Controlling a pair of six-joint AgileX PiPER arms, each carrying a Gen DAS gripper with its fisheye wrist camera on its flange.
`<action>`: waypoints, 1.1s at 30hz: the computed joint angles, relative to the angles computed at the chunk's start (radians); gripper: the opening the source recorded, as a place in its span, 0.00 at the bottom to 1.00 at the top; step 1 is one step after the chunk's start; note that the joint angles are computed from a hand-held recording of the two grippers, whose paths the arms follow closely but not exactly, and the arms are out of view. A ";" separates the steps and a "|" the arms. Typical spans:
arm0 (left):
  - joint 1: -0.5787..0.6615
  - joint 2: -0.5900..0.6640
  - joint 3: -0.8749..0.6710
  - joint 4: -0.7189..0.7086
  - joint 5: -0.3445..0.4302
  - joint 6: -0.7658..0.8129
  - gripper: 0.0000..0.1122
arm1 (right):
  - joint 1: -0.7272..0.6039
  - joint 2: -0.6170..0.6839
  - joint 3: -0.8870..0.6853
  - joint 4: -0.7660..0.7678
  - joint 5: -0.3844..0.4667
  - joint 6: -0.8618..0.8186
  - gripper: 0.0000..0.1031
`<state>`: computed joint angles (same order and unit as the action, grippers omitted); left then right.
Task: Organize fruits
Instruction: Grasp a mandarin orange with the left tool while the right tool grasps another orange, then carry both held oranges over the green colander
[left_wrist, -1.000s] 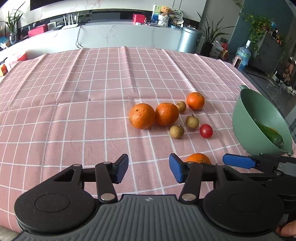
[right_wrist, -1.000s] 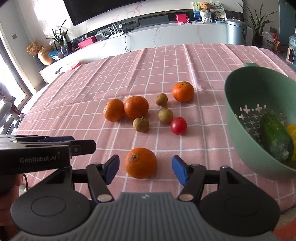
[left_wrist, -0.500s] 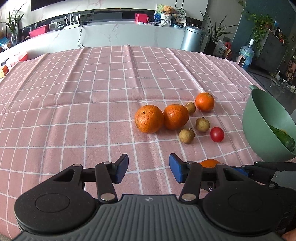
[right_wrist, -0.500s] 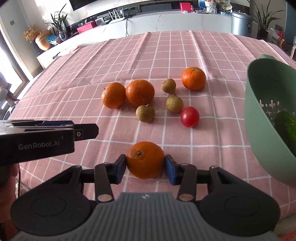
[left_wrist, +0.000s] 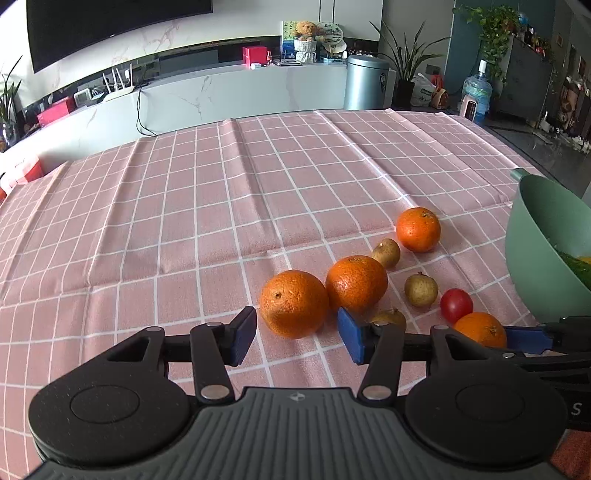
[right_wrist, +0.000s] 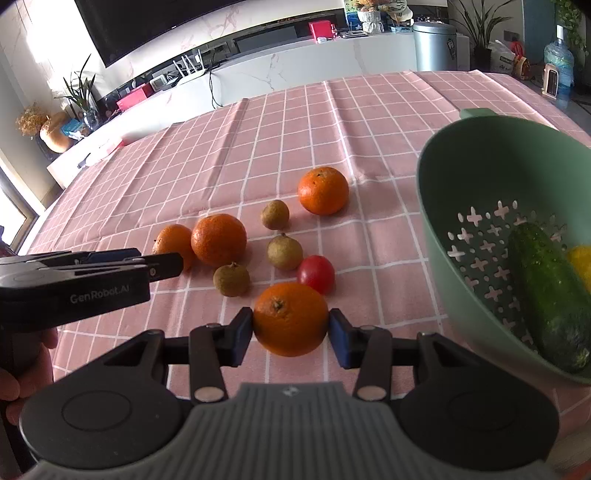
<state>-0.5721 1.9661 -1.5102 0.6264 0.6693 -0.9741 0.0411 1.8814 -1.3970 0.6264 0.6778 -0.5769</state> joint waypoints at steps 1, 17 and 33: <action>0.003 0.013 -0.013 -0.007 0.007 0.015 0.54 | 0.002 0.002 -0.001 -0.003 -0.001 0.002 0.40; 0.011 0.038 -0.017 0.022 -0.029 0.001 0.44 | -0.004 0.019 -0.006 0.004 0.020 -0.012 0.40; -0.013 -0.123 0.121 0.002 -0.013 -0.219 0.42 | -0.035 -0.038 0.056 0.126 0.028 -0.139 0.40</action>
